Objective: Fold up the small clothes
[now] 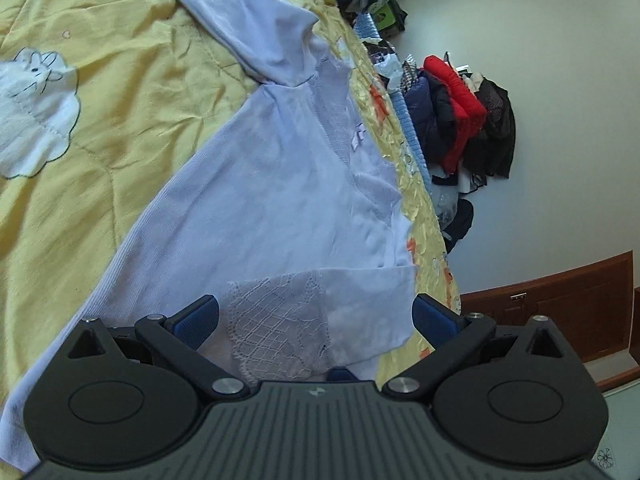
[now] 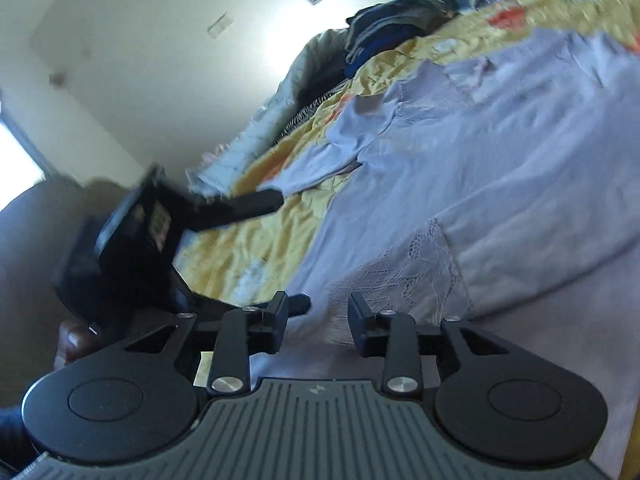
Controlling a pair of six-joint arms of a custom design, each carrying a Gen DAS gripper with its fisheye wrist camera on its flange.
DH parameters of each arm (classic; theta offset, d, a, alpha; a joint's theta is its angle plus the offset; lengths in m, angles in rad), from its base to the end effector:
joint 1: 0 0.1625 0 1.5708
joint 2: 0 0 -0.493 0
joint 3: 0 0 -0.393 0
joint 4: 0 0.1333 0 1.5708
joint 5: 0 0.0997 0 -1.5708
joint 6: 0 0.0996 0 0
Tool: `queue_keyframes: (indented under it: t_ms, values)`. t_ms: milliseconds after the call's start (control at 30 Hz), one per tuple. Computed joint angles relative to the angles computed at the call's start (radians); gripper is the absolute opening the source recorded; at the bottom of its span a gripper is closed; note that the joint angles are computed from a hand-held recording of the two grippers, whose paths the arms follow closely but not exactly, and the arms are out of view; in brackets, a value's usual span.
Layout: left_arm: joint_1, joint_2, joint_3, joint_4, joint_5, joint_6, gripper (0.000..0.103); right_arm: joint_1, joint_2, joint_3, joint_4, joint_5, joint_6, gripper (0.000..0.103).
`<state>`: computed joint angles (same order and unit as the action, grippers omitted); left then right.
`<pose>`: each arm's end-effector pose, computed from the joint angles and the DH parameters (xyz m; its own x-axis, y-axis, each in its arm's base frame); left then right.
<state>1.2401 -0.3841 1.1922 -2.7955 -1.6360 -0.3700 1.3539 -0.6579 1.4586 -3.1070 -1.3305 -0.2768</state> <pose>-0.1593 -0.8546 0.0126 -0.9793 0.0126 0.2019 -0.0614 0.9326 -0.3557 -0.0194 -0.8175 0.1770 -0.9891 -0.1468 0.0136 -0.1151 0.7111 -0.6936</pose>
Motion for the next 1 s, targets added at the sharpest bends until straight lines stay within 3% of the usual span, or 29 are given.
queue_keyframes:
  t_ms: [67,233,433,700,733,767,800,867,1000]
  values:
    - [-0.001,0.001,-0.004,0.031,0.022,-0.014,0.103,-0.021,-0.013,0.026,-0.037,0.043,0.071,0.036]
    - [0.005,0.005,-0.008,0.050,-0.014,-0.060,0.103,-0.063,-0.026,0.061,-0.074,0.097,0.192,0.036]
    - [0.005,0.029,-0.045,0.072,-0.019,-0.059,0.103,-0.083,-0.019,0.068,-0.048,0.118,0.228,0.036]
    - [-0.029,0.040,-0.069,0.110,0.075,0.012,0.103,-0.078,-0.021,0.071,-0.019,0.110,0.224,0.039]
    - [-0.035,0.040,-0.068,0.110,0.099,0.013,0.098,-0.079,-0.022,0.074,-0.018,0.112,0.225,0.039]
    - [-0.046,0.039,-0.065,0.111,0.145,0.018,0.086,-0.079,-0.023,0.078,-0.019,0.112,0.225,0.039]
    - [-0.057,0.038,-0.064,0.117,0.190,0.029,0.062,-0.079,-0.024,0.080,-0.021,0.112,0.225,0.040]
    - [-0.071,0.041,-0.079,0.167,0.265,0.066,0.033,-0.078,-0.026,0.085,-0.024,0.113,0.229,0.041]
    - [-0.054,0.037,-0.084,0.182,0.210,0.042,0.035,-0.078,-0.029,0.095,-0.033,0.111,0.237,0.045]
